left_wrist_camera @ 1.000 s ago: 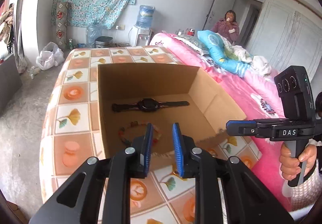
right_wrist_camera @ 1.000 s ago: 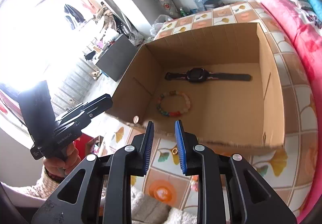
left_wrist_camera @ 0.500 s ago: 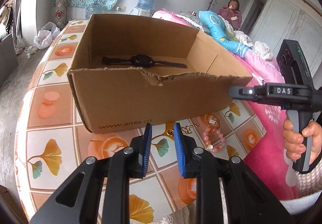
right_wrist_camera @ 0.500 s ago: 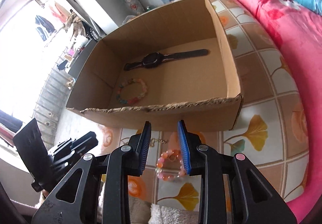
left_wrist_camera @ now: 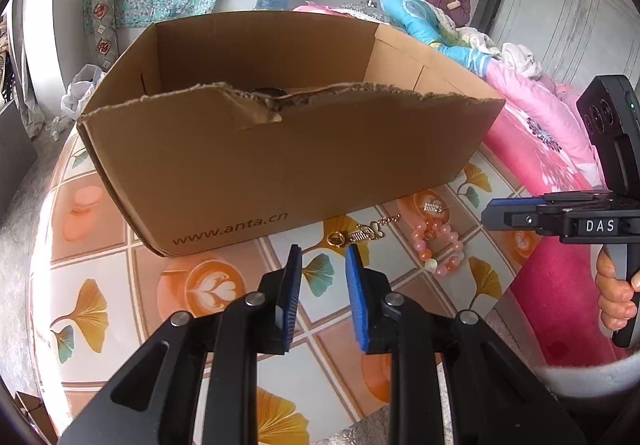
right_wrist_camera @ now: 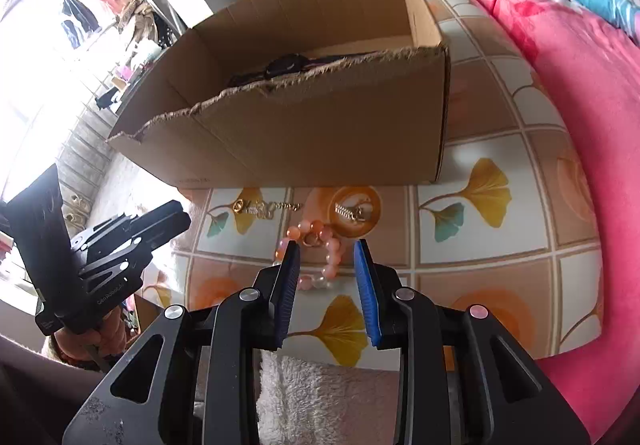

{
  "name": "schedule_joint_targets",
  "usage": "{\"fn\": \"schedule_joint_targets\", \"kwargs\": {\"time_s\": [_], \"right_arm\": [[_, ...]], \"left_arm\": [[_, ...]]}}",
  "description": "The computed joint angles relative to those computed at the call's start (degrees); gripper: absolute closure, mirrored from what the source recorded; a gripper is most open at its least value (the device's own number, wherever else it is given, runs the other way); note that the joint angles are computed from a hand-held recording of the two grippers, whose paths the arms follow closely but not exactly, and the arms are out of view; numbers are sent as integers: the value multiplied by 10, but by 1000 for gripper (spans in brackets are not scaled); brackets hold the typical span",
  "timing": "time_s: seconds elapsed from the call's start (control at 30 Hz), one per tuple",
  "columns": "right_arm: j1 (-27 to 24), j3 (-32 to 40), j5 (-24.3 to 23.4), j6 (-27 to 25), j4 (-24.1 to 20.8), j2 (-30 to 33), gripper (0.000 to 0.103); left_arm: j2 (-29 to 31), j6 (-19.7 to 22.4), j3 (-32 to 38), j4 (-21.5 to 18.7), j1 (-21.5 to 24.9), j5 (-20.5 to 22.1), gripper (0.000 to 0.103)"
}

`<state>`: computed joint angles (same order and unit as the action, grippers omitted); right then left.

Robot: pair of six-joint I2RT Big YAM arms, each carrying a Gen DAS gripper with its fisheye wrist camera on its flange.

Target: Organize jewelry

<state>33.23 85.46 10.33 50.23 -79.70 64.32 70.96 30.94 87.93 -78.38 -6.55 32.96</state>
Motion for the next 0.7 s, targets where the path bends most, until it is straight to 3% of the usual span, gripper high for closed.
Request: {"fn": "schedule_joint_targets", "kwargs": {"time_s": [0.47, 0.57, 0.6, 0.7], "right_arm": [[7, 32, 16, -26, -53, 68, 75], [24, 47, 53, -27, -75, 88, 85], [26, 50, 55, -23, -76, 91, 95], [31, 48, 55, -4, -53, 86, 95]], "left_arm": [[-2, 3, -10, 7, -4, 2, 81], [-4, 6, -13, 8, -1, 6, 81], [-4, 9, -13, 8, 2, 9, 81], [-4, 11, -13, 6, 6, 15, 81]]}}
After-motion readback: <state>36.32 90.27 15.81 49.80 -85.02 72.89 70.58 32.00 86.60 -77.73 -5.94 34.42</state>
